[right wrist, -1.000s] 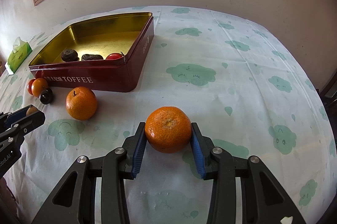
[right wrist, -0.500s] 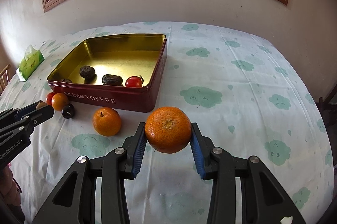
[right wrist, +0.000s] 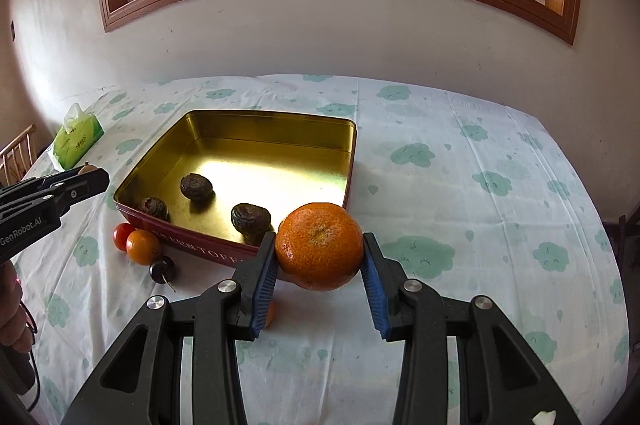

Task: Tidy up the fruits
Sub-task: 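Lower both fruits into the tin and open both grippers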

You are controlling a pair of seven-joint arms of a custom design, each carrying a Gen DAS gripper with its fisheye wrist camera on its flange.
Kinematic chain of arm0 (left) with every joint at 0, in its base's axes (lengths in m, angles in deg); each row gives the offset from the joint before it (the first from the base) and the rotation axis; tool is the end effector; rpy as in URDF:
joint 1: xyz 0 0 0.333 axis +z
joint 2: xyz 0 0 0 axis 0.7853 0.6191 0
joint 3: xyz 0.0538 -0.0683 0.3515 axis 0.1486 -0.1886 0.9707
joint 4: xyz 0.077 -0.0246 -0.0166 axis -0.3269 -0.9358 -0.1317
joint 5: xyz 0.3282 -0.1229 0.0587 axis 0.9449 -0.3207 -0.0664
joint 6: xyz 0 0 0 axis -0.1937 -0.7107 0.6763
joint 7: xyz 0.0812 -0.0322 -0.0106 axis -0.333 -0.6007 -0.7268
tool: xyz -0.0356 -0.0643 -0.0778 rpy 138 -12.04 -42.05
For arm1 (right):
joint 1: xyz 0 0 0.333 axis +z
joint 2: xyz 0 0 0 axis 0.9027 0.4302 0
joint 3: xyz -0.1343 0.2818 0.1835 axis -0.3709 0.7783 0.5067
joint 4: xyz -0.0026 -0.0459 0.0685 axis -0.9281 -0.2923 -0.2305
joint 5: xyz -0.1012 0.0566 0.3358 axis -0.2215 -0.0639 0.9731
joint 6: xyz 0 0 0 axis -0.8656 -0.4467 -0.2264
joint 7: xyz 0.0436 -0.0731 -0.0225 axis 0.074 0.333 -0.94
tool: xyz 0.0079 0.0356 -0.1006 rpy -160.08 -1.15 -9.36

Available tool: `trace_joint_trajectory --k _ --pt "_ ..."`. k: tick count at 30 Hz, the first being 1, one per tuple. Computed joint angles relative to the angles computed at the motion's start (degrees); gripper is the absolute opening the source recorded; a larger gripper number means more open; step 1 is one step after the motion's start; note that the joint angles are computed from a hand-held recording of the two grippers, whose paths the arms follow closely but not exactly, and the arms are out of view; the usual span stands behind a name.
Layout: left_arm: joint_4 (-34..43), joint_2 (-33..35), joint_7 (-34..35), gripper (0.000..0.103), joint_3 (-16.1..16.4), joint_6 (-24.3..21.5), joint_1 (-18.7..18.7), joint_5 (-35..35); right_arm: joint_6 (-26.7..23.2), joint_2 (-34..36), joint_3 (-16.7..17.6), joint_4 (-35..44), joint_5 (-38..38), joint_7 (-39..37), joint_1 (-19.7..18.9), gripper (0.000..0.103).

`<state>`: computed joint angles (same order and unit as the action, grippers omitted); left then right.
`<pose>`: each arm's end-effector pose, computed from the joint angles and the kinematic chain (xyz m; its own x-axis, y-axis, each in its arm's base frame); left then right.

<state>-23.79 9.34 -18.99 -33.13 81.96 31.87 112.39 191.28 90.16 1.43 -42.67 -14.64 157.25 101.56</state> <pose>0.5956 -0.2734 0.4238 0.0288 -0.9933 0.1117 -0.6959 -0.1001 -0.7111 0.6315 0.3123 0.4218 0.2899 -0.9570 0.0073 -0.6948 -0.2157 -0.6861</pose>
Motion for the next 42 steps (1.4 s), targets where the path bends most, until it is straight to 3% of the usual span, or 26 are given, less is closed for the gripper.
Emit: trace_joint_trajectory --k 5,17,34,42 --pt "2.74 2.94 10.37 0.026 -3.28 0.73 3.15 -8.66 -2.56 2.95 1.83 5.4 0.5 -1.19 -1.32 0.037" --pt "7.61 8.03 22.91 0.026 -1.51 -0.54 0.73 -19.47 -8.12 9.17 5.74 14.76 1.38 -4.6 -4.14 0.038" --pt "10.65 11.71 26.9 0.026 -0.51 -3.61 -0.5 -24.79 -12.04 12.78 7.3 19.54 2.32 -5.55 -5.41 0.038" --pt "10.7 11.94 26.55 0.026 0.16 -3.82 -1.04 -25.0 -11.61 12.9 7.37 19.33 2.67 -5.57 -5.5 0.038"
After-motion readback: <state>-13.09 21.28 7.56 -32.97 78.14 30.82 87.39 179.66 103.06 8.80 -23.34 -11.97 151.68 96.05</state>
